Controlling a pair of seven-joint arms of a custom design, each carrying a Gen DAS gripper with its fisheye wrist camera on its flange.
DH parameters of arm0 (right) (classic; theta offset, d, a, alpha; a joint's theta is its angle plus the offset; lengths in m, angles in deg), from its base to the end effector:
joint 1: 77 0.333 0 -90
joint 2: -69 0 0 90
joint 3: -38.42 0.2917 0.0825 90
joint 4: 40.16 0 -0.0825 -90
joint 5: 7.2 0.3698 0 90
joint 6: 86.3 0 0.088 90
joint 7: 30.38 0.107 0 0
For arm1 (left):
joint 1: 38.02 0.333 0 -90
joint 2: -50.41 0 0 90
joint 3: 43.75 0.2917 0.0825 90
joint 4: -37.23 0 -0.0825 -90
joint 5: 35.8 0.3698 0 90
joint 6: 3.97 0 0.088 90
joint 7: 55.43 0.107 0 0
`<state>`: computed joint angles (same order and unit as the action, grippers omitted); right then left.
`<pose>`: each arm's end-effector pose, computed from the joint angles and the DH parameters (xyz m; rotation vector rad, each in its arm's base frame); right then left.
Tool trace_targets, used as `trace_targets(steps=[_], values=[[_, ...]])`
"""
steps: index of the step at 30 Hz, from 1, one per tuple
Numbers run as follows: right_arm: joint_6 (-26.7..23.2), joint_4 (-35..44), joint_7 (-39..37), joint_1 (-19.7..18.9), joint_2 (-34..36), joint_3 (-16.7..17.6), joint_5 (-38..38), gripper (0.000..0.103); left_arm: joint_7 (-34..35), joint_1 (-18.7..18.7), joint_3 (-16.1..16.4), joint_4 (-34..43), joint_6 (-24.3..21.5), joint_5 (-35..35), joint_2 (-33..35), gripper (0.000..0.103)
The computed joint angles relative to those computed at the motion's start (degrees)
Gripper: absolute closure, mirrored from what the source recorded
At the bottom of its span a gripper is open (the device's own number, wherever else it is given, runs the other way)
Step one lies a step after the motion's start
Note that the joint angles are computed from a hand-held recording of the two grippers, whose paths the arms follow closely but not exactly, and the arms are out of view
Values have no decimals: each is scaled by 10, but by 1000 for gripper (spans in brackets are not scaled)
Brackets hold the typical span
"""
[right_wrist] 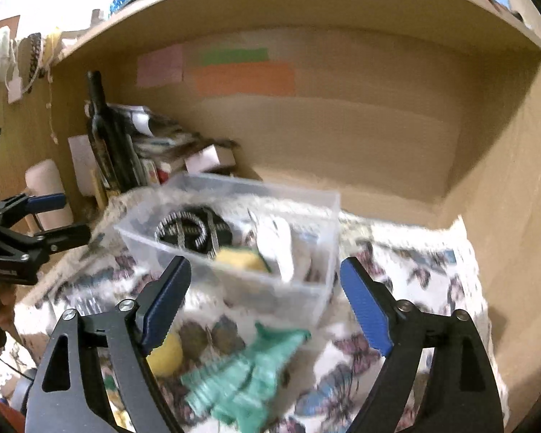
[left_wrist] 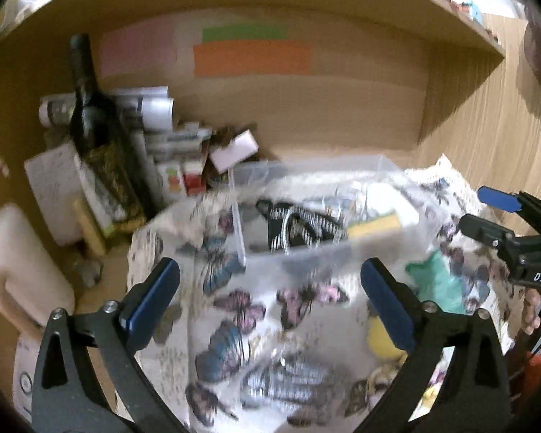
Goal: Organize soft objects
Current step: 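Move the left tool to the bagged grey sock while the right moves to the green glove, then grasp the bagged grey sock with the left tool while the right grasps the green glove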
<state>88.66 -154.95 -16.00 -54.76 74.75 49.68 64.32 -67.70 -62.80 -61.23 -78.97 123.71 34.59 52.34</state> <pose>0.5284 0.2570 0.4610 -1.9633 0.9230 -0.5114 0.4433 -0.3617 0.4479 -1.7960 1.3011 -0.7160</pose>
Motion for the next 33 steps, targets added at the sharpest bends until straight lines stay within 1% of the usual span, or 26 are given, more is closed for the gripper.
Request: trace_targets(steps=[2, 5, 7, 9, 12, 14, 16, 18, 19, 21, 22, 24, 25, 26, 27, 29, 30, 32, 33], values=[[8, -17, 18, 2, -4, -3, -13, 20, -10, -4, -3, -6, -5, -12, 5, 1], [12, -43, 74, 5, -5, -8, -59, 20, -24, -9, -4, -17, 2, -28, 11, 1], [-3, -58, 129, 5, -5, -14, -105, 20, -34, -10, -3, -23, 11, -41, 15, 1], [-19, -68, 158, 1, -3, -16, -129, 20, -41, -9, 0, -31, 32, -56, 19, 1], [-39, -74, 185, -5, 3, -15, -148, 21, -51, -9, 3, -38, 48, -62, 27, 1], [-35, -80, 192, -6, 6, -12, -155, 22, -53, -9, 6, -41, 60, -69, 33, 1], [-37, -83, 192, -9, 9, -8, -158, 28, -61, -7, 10, -46, 80, -75, 37, 1], [-45, -85, 204, -9, 11, -9, -174, 41, -68, -5, 14, -50, 102, -77, 39, 1], [-50, -85, 214, -9, 12, -10, -188, 44, -72, -4, 16, -50, 109, -74, 42, 1], [-55, -87, 225, -9, 13, -11, -207, 55, -80, -7, 17, -48, 109, -64, 46, 1], [-54, -88, 223, -10, 13, -9, -208, 57, -88, -7, 19, -48, 113, -56, 46, 1], [-56, -88, 210, -14, 12, -4, -198, 69, -100, -8, 21, -50, 125, -41, 47, 9], [-58, -88, 200, -16, 12, -2, -187, 71, -97, -8, 21, -50, 131, -33, 48, 20], [-54, -88, 193, -17, 12, -1, -180, 76, -91, -7, 21, -50, 136, -30, 48, 30], [-51, -89, 183, -18, 11, 1, -169, 80, -82, -7, 21, -49, 139, -29, 48, 33], [-41, -88, 173, -17, 12, 3, -154, 83, -81, -8, 22, -51, 145, -25, 46, 46], [-39, -88, 167, -17, 12, 4, -146, 84, -82, -7, 22, -53, 146, -24, 44, 49], [-39, -87, 145, -19, 8, 7, -115, 85, -94, -6, 22, -62, 152, -19, 36, 59], [-37, -87, 137, -19, 6, 7, -106, 86, -103, -4, 22, -67, 157, -14, 31, 61]])
